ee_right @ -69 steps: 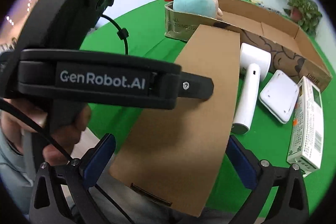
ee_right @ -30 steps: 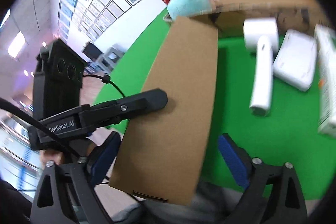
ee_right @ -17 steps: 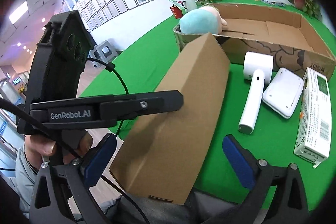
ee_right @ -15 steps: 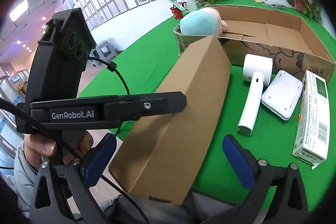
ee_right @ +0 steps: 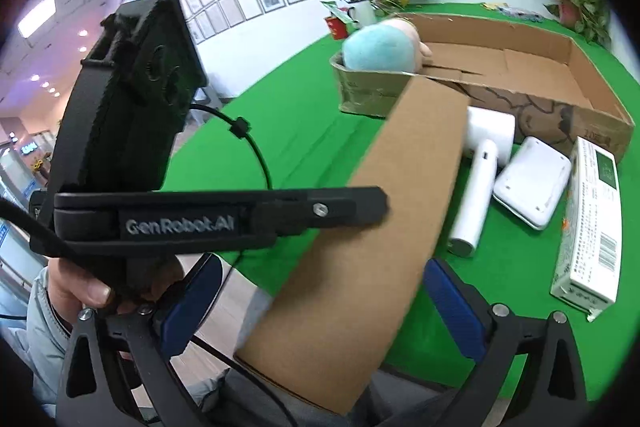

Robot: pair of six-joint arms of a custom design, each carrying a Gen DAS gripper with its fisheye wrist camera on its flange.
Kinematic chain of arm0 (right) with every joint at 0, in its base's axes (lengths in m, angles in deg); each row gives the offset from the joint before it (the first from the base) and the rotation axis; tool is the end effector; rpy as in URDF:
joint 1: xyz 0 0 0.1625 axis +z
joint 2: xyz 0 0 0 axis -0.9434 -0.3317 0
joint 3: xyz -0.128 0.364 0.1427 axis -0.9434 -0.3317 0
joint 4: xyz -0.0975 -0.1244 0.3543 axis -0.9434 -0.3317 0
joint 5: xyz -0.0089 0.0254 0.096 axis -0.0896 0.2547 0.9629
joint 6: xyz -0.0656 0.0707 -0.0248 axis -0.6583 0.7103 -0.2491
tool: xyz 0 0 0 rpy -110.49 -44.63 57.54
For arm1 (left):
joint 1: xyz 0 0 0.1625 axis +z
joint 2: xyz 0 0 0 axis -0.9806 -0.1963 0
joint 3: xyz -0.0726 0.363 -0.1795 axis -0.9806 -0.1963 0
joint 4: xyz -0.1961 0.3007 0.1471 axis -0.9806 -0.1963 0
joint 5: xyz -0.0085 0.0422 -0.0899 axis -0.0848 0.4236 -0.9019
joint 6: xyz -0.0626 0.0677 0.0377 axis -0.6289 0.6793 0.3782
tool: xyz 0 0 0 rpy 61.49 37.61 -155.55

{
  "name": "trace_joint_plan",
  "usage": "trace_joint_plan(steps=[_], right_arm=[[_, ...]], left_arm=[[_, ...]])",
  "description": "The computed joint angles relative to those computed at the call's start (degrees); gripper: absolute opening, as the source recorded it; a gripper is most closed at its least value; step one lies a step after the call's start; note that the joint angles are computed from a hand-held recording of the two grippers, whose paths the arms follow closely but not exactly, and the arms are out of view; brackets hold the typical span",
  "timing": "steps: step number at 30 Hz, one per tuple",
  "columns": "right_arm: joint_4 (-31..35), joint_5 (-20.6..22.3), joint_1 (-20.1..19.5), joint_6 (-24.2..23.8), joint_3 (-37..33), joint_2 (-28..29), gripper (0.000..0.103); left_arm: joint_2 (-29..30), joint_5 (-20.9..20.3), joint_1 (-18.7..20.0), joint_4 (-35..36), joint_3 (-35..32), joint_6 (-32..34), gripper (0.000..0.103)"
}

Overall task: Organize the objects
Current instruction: 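Lift the brown box with the left gripper and turn it open side up, then carry the brown box with the left gripper and lower it into the open box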

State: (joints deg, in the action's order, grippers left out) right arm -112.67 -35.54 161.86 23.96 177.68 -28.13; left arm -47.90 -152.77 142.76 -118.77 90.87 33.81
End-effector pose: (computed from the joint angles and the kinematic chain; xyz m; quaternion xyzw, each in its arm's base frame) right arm 0.1254 -0.6615 0.1915 0.2084 -0.9184 0.2848 0.1788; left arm -0.2512 -0.8151 0.1193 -0.2717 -0.9571 0.0952 0.0318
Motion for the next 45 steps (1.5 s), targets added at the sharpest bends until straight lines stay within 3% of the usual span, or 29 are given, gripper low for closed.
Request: trace_joint_plan(steps=[3, 7, 9, 10, 11, 13, 15, 17, 25, 27, 29, 33, 41, 45], right_arm=[[0.1, 1.2, -0.2, -0.4, 0.2, -0.2, 0.101], [-1.3, -0.4, -0.8, 0.3, 0.9, -0.7, 0.101], [-2.1, -1.7, -1.2, 0.9, 1.2, -0.9, 0.101], [-2.6, -2.6, -1.4, 1.5, 1.3, -1.0, 0.099], [-3.1, -3.2, -1.6, 1.8, 1.3, -1.0, 0.094], [-3.9, -5.1, -1.7, 1.9, 1.0, -0.8, 0.084], [-4.7, -6.5, -1.8, 1.5, 0.4, -0.5, 0.066], [-6.2, -9.5, -1.4, 0.4, -0.4, 0.4, 0.040], [-3.3, -8.1, -1.4, 0.5, -2.0, 1.6, 0.034], [0.0, -4.2, -1.7, 0.3, -2.2, 1.3, 0.035], [1.5, -1.5, -1.9, 0.2, -2.4, 1.2, 0.034], [1.8, -4.2, -2.2, 2.8, -4.3, 2.4, 0.035], [2.0, -8.3, -1.3, 2.9, -6.6, 4.3, 0.034], [1.5, -8.2, -1.1, 1.9, -7.2, 5.1, 0.033]], left_arm=[[0.8, 0.0, -0.4, 1.2, -1.4, 0.8, 0.013], [1.8, 0.6, -1.0, 1.6, -2.4, 1.8, 0.014], [2.0, 1.4, -1.3, 1.6, -2.5, 2.1, 0.018], [1.8, 2.2, -1.4, 1.4, -2.2, 2.1, 0.027], [1.4, 3.4, -1.5, 0.6, -1.4, 2.1, 0.039], [0.1, 5.4, -1.6, -2.0, 1.0, 1.7, 0.049], [-0.9, 6.7, -1.4, -3.5, 2.3, 1.8, 0.050], [-2.0, 9.0, -1.3, -5.0, 4.0, 1.6, 0.050], [-2.3, 12.0, -0.1, -4.2, 5.0, 0.0, 0.052], [-2.6, 13.4, 0.0, -5.2, 5.5, 0.3, 0.052], [-2.7, 12.0, 0.6, -4.3, 4.9, 0.3, 0.052], [-2.3, 13.0, 0.6, -3.9, 4.2, -0.1, 0.052], [-0.6, 16.8, 0.1, -1.5, 2.4, -0.3, 0.022], [-0.9, 18.2, -0.3, -1.6, 3.2, 0.1, 0.019]])
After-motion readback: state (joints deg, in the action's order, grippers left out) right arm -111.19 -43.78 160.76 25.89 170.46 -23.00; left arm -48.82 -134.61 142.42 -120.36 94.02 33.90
